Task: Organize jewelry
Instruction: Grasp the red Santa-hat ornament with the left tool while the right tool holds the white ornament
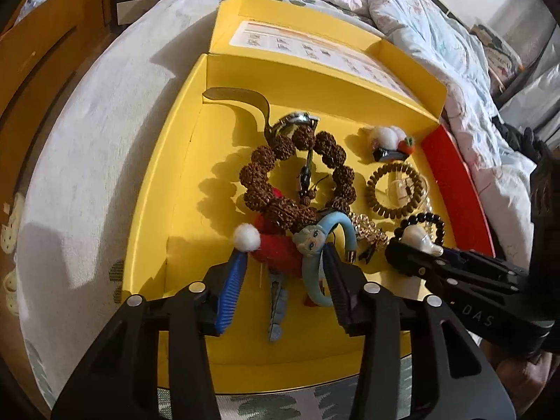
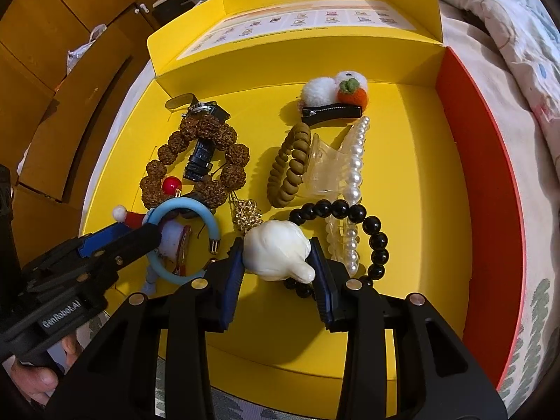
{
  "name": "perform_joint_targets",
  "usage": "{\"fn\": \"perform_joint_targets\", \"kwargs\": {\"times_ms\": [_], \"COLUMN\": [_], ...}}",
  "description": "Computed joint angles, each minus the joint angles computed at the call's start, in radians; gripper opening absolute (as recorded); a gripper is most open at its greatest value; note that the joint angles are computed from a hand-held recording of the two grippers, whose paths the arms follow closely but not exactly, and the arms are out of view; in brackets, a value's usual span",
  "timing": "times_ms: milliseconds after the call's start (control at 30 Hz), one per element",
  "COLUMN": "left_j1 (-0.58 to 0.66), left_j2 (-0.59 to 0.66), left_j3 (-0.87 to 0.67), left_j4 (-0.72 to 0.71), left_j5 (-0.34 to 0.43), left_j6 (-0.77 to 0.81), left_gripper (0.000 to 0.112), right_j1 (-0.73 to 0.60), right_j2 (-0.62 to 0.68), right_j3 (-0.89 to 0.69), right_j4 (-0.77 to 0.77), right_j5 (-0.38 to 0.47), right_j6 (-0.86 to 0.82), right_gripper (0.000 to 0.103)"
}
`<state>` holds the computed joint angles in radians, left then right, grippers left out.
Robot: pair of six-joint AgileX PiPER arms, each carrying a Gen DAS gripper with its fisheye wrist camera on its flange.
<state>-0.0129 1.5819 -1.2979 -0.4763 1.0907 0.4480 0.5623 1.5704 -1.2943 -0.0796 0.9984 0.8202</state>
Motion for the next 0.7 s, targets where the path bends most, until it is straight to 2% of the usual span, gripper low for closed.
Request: {"fn": "perform_joint_targets", "kwargs": {"times_ms": [567, 700], "left_j1": [0.091, 0.075], "left_j2": [-0.009, -0.008], "left_j3": [0.001, 0.007], "left_j4": [-0.117, -0.081], "left_j5": [0.016, -0.007], "left_j6": [0.005, -0.030], "left_gripper": [0.047, 0.047], "right_j1": [0.015, 0.014], "right_j2": [0.012, 0.010], "right_j3": [-0.018, -0.015], "right_j4": [-0.017, -0.014], "right_j5": [0.003, 0.002], "right_j6": [0.007, 0.005], "right_gripper": [0.037, 0.037]}}
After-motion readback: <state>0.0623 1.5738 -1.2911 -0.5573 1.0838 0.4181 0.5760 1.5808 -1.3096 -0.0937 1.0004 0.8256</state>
